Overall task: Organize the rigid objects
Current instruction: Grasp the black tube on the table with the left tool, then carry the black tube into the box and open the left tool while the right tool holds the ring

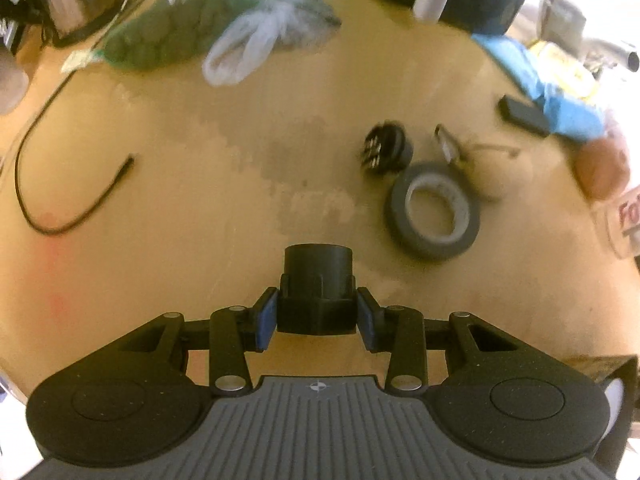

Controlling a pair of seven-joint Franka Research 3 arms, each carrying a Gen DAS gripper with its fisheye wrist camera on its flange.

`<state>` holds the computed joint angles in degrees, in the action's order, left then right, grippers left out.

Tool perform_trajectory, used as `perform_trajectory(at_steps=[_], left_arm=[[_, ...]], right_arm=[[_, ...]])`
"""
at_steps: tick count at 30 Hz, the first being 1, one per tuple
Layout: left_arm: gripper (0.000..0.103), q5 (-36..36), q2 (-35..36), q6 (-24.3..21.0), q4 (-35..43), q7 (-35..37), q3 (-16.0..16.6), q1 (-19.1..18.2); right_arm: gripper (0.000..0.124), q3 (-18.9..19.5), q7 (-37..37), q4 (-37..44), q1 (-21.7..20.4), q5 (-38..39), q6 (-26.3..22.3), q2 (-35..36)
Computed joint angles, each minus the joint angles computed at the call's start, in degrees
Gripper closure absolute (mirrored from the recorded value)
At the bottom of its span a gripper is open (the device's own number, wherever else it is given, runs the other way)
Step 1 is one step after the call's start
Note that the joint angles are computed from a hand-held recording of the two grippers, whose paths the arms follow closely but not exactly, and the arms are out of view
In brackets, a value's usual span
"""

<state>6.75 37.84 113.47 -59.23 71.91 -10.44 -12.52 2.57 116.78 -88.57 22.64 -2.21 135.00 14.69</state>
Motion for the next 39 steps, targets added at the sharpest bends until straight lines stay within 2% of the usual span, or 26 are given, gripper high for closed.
perform_trajectory(at_steps=[3, 12, 25, 39], left_arm=[[0.063, -0.3, -1.7, 2.3, -3.5, -0.1, -0.2, 0.5], [0.063, 0.1, -2.2, 2.7, -4.2, -1.3, -0.1, 0.2], [0.063, 0.4, -11.1, 9.6, -13.5, -2.6, -1.1, 0.1], [0.063, -3.0, -20.0, 13.7, -22.8, -3.5, -2.8, -0.2]], right_arm=[[0.033, 0.1, -0.4, -0.2, 0.1, 0.1, 0.0, -0.3], [0.033, 0.3, -0.1, -3.3, -0.2, -0.1, 0.3, -2.9], [0.033, 1.3, -2.1, -8.7, -1.7, 2.4, 1.9, -6.7], [0.033, 2.0, -7.3, -12.6, -2.8, 7.0, 4.6, -9.4]])
